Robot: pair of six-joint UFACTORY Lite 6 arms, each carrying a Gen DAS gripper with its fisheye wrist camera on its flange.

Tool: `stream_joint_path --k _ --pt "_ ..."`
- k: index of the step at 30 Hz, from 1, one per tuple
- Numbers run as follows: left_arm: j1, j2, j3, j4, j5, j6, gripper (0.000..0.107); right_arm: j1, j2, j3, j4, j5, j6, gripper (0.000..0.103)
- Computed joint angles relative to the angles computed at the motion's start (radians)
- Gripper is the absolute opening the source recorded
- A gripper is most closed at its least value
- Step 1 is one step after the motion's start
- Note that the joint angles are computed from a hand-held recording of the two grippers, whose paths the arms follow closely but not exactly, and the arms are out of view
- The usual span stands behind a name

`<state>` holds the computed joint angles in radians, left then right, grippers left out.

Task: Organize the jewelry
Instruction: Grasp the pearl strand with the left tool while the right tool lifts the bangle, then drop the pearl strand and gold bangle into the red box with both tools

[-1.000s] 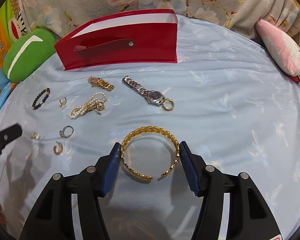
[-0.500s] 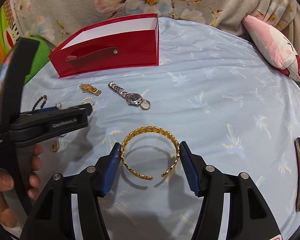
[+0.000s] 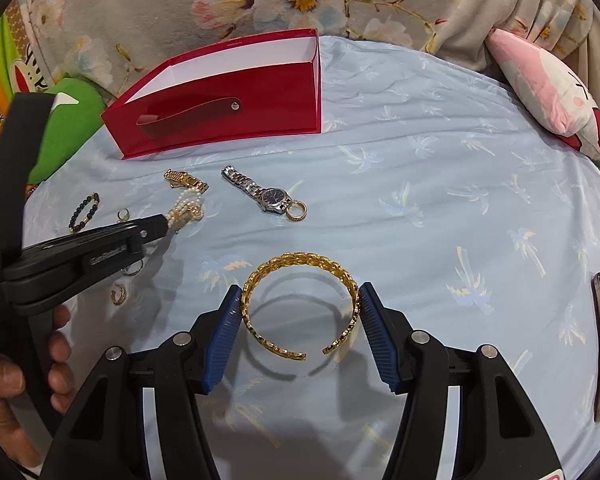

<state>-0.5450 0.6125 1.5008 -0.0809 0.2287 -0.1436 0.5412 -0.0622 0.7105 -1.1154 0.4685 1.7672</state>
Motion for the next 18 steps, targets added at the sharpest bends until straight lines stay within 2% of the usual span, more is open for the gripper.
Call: stream_joint_path --k 3,9,13,18 --pt "0.016 -0.102 -0.116 -0.133 -0.033 0.122 0.023 0.018 -0.011 0.001 0.011 0.012 -0.005 0.058" --pt "0.054 -0.314 -0.286 -0.263 -0.057 0.263 0.023 0.068 -0.057 0.028 0.035 0.062 -0.037 0.058" --pt "0.082 -0.418 -0.281 -0.108 -0.026 0.142 0.023 0.066 -0.087 0.102 0.072 0.091 -0.138 0.057" --pt "0.119 -0.379 -0.076 0.047 0.058 0.048 0.023 -0.031 -0.030 0.303 0.143 0.045 -0.366 0.057"
